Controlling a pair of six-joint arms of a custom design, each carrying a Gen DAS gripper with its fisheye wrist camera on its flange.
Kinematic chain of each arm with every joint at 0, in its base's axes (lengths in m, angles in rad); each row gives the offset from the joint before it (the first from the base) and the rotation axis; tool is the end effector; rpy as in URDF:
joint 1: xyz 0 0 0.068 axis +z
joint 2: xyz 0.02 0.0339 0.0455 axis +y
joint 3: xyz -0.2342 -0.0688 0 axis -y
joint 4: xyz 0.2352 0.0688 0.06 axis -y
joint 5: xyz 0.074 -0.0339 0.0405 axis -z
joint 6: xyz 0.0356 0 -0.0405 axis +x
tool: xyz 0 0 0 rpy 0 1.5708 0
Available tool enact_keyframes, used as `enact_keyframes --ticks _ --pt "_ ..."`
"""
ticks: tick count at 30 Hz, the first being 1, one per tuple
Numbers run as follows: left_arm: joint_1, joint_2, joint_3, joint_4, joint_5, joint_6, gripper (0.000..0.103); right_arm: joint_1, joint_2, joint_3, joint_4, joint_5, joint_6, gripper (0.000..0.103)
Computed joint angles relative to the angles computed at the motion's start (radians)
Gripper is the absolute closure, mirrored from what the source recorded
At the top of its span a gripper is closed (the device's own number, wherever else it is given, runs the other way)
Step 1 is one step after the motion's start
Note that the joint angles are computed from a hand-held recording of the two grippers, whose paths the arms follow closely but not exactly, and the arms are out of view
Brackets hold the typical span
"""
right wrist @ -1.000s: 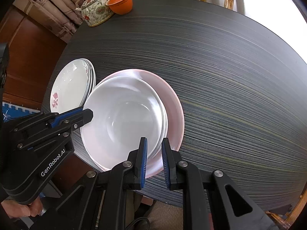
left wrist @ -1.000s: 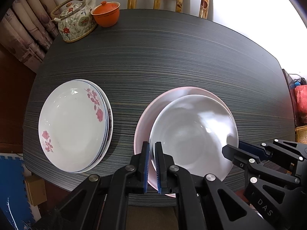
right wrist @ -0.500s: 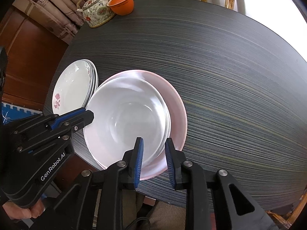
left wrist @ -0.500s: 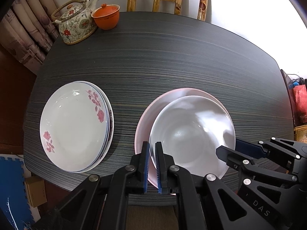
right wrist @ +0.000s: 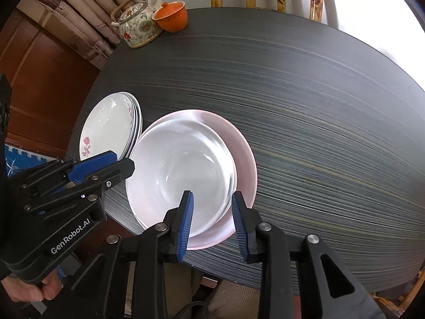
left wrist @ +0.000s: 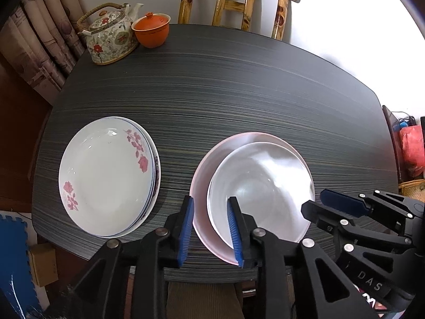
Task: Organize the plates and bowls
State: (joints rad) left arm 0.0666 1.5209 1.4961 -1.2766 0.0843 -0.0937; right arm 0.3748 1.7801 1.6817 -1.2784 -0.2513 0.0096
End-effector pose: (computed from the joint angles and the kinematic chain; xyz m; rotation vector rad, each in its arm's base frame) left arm 0.2737 0.0152 0.2960 -0.2135 2.8629 -0.1263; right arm 0.3034 0.1289 0.2727 -0.5753 2.9142 0.4235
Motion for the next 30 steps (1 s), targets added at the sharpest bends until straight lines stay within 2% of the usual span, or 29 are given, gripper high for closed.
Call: enact_keyframes --ticks 13,27,30 --pt "0.097 -0.027 -0.024 -0.013 0.028 -0.005 0.074 -0.046 -0.045 0.002 -0.024 -0.014 -0.021 0.075" --pt "0.148 -0.032 -0.099 0.042 0.048 -0.005 0.074 -0.127 -0.069 -0.054 -0.011 0.009 -0.050 0.075" --pt "0.164 -0.023 -0.109 0.050 0.076 -0.009 0.074 -0.140 -0.064 -0.073 0.000 0.010 -0.053 0.075"
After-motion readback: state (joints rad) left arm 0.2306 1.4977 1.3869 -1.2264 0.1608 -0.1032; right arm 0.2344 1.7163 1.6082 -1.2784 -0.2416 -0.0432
